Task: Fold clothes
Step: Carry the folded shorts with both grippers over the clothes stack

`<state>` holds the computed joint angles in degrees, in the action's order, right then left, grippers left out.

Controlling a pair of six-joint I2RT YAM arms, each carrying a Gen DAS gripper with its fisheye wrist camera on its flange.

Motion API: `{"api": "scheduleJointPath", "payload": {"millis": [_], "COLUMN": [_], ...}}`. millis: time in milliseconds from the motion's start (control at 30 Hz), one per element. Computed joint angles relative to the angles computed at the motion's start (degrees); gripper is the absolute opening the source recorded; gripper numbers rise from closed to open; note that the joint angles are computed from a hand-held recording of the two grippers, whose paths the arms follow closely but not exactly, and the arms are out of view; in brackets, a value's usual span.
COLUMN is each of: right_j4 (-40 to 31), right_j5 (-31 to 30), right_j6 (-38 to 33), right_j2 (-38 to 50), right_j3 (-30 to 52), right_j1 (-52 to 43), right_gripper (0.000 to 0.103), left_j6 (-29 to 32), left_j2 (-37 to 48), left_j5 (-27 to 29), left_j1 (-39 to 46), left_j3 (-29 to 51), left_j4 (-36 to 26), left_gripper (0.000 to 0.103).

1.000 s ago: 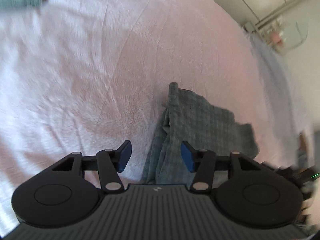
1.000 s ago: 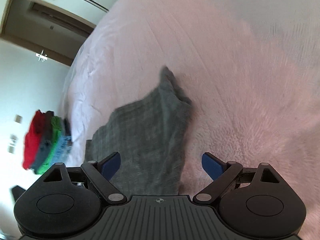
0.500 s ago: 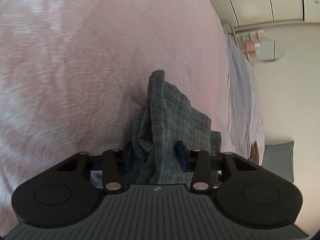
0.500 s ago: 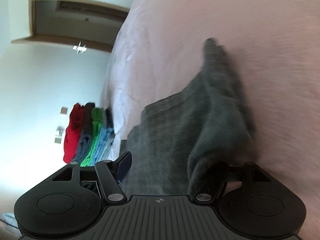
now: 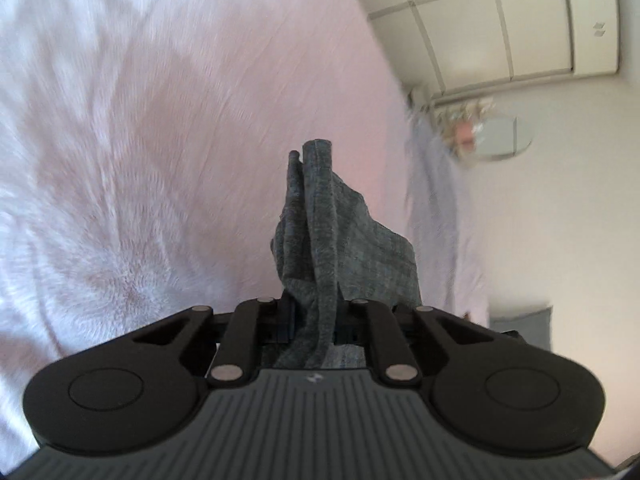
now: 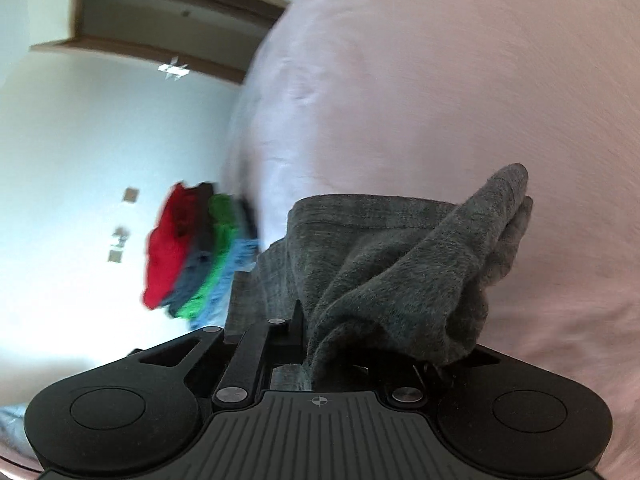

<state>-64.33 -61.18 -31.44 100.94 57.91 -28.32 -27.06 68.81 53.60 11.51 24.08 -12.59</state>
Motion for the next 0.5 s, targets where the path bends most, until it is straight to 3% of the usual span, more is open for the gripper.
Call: {"api": "scheduleJointPath", "payload": {"millis": [100,200,333,433,500], "right_j4": [-2.4,5.6,27.6,42.3,47.8], "right_j5": [-2.3,-3.9,-1.3,5.0,10.0], "right_j6": [5.0,20.0,47.2,63.0,69.0], "right_j2": [-6.4,-12.9,-16.8,-12.3,-5.7], "right_j3": [2.3,2.7,3.2,8.9,17.3], "right_j1": [6.3,16.7,33.5,46.3,53.8], "right_gripper": [0.009,0.01,0.01,0.01,0.01], "left_j6": [5.0,17.5,42.1,49.9,52.0], "left_j2": [-8.7,-7.5,6.0,18.3,27.3], "left_j5": [3.3,7.0,10.0,10.7,11.1], "left_j1": [8.4,20.0,36.4,42.3,44.7], "left_j3": [5.0,14.9,33.6,49.9,62.7], "left_j4": [-15.5,-33.1,-57.1,-65.4,-69.0], "left_gripper": [0.01,0.01,0.01,0.01,0.01]}}
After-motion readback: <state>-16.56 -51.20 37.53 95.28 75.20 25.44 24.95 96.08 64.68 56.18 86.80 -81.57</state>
